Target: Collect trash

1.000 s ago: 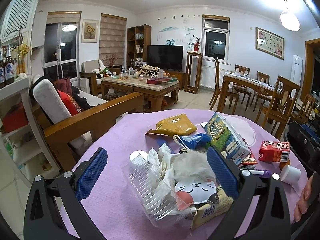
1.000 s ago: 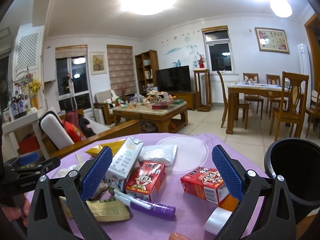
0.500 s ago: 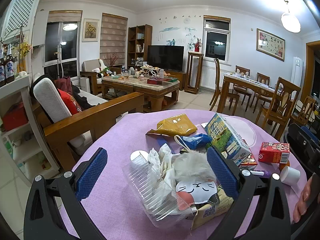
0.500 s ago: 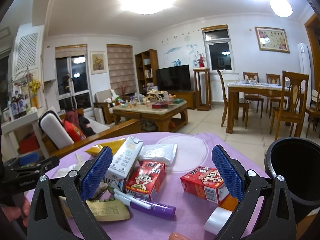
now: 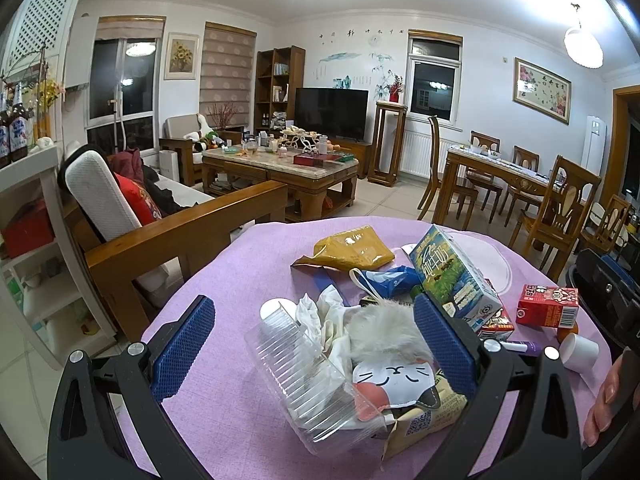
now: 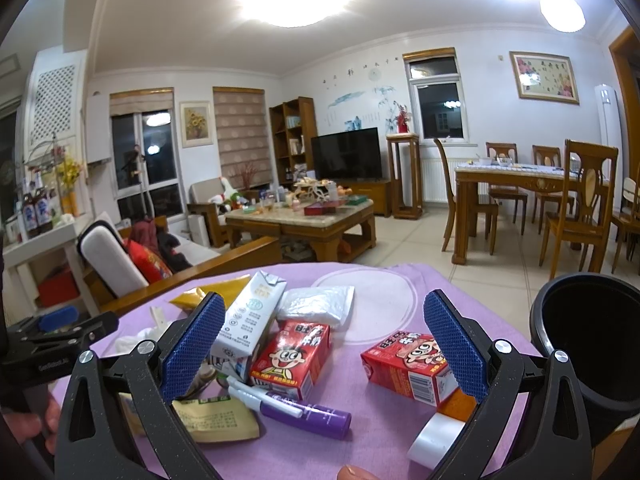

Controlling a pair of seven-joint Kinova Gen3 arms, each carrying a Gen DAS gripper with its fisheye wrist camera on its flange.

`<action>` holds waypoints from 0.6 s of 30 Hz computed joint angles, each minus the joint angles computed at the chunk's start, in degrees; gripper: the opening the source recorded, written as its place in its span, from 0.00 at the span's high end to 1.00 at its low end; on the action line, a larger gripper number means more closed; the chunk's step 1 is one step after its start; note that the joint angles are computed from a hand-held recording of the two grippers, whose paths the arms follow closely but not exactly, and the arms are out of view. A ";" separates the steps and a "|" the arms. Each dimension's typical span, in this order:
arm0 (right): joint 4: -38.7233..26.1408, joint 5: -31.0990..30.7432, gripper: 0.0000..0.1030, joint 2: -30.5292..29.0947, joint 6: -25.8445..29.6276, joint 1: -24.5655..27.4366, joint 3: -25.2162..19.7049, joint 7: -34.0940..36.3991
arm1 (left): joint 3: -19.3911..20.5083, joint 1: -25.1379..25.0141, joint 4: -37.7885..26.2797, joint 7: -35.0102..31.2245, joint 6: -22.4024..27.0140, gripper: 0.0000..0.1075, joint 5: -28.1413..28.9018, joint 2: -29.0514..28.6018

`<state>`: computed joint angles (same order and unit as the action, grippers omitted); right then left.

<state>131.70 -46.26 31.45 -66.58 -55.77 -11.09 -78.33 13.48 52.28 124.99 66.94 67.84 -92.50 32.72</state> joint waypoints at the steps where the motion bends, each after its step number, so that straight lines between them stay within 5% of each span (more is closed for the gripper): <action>1: 0.00 0.00 0.05 0.00 0.00 0.00 0.00 0.00 | 0.03 0.06 -0.07 0.02 0.05 0.09 0.05 0.09; 18: -0.07 0.06 0.05 -0.23 0.42 0.17 0.01 0.09 | 0.15 -0.38 0.27 0.00 -0.22 0.09 -0.13 -0.44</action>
